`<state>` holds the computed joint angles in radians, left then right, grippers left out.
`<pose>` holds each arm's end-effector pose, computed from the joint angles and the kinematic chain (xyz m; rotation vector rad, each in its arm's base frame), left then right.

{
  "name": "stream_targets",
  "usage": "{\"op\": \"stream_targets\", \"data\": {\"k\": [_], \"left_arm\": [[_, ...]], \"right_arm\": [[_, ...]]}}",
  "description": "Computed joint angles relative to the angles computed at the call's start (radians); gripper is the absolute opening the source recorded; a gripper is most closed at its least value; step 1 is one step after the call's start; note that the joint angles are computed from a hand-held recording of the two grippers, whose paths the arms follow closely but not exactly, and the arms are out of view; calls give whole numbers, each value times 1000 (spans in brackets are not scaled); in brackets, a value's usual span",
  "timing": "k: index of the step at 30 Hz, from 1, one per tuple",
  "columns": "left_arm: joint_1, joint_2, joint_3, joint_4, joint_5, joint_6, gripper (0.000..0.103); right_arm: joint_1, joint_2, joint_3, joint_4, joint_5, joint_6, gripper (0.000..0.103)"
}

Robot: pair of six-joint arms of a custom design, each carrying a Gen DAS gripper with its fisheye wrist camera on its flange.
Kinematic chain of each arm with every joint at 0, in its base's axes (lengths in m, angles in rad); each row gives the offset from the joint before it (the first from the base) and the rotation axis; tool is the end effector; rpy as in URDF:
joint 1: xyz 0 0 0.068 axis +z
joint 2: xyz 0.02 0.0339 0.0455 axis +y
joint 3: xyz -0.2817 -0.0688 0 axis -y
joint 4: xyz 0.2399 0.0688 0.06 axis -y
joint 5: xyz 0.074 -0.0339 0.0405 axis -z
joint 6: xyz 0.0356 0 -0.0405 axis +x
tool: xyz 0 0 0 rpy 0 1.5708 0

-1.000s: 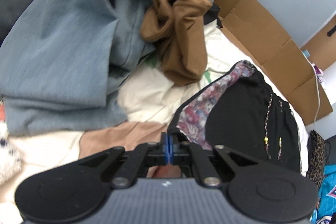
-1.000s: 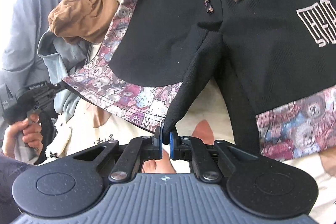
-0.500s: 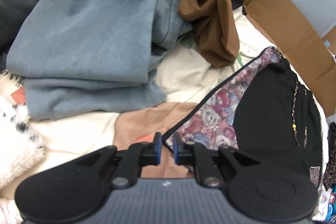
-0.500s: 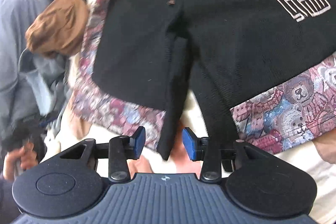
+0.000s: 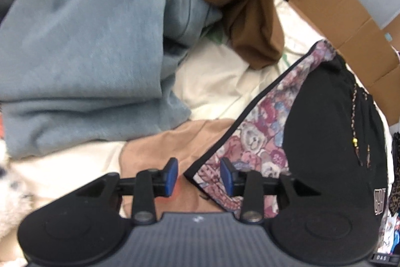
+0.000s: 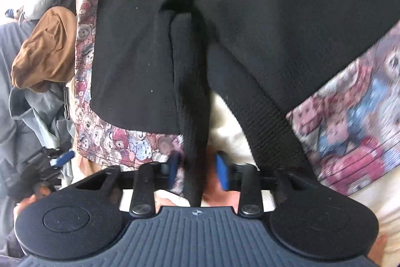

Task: Fold clothes

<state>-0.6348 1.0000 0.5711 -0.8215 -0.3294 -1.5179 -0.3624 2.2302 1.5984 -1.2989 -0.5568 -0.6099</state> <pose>0.1234 -0.0766 0.2031 -1.2182 2.4078 -0.1709 0.3666 -0.1189 0.1453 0.2100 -2.9204 -0.9874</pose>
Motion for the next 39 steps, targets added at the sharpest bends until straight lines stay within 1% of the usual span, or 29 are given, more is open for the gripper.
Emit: {"op": "stream_targets", "data": {"k": [1, 2, 3, 5, 6, 8, 9, 10, 11, 13, 17, 18, 21, 24, 26, 29, 32, 35, 36, 39], "left_arm": [[13, 8, -16, 33, 16, 13, 40], [26, 17, -32, 67, 31, 29, 41], [33, 30, -46, 99, 42, 53, 44], [24, 69, -58, 138, 45, 96, 45], [24, 80, -71, 165, 58, 116, 44], [16, 96, -82, 189, 59, 135, 35], [11, 98, -85, 191, 55, 135, 21], [12, 82, -95, 197, 58, 126, 10], [11, 68, -99, 196, 57, 115, 10], [-14, 55, -79, 149, 24, 80, 7], [-120, 21, -13, 17, -108, -14, 6], [-131, 18, -7, 0, -113, -33, 6], [-152, 48, -6, -19, -101, -47, 6], [-148, 69, -20, -11, -90, -66, 6], [-127, 56, -22, -23, -90, -54, 6], [-107, 80, -24, -10, -81, -11, 6], [-95, 101, -31, 2, -82, 5, 6], [-106, 121, -19, -20, -102, -28, 6], [-112, 129, -9, -33, -104, -42, 6], [-106, 156, 19, -62, -72, -54, 11]], "right_arm": [[0, -2, -13, 7, 0, 0, 25], [0, -4, -27, 14, 1, 0, 21], [0, -7, -40, 21, 1, 0, 18], [-3, -2, -43, 21, -4, 8, 5], [-4, 4, -41, 15, -9, 13, 3], [-3, 5, -41, 8, -4, 1, 2], [1, 1, -43, 0, 2, -10, 2], [5, -4, -44, -9, 8, -20, 1], [7, -7, -44, -17, 15, -33, 1], [8, -7, -41, -37, 20, -57, 1], [12, -12, -45, -54, 23, -75, 0], [15, -14, -54, -46, 30, -72, 0], [24, -21, -80, -25, 50, -65, 0], [36, -29, -104, -8, 57, -67, 0], [42, -34, -115, 2, 56, -72, 0], [40, -29, -123, 20, 65, -68, 0], [45, -34, -119, 20, 75, -74, 1], [42, -47, -99, 7, 89, -82, 6], [36, -49, -88, 0, 93, -84, 6], [16, -59, -43, -28, 95, -85, 6]]}}
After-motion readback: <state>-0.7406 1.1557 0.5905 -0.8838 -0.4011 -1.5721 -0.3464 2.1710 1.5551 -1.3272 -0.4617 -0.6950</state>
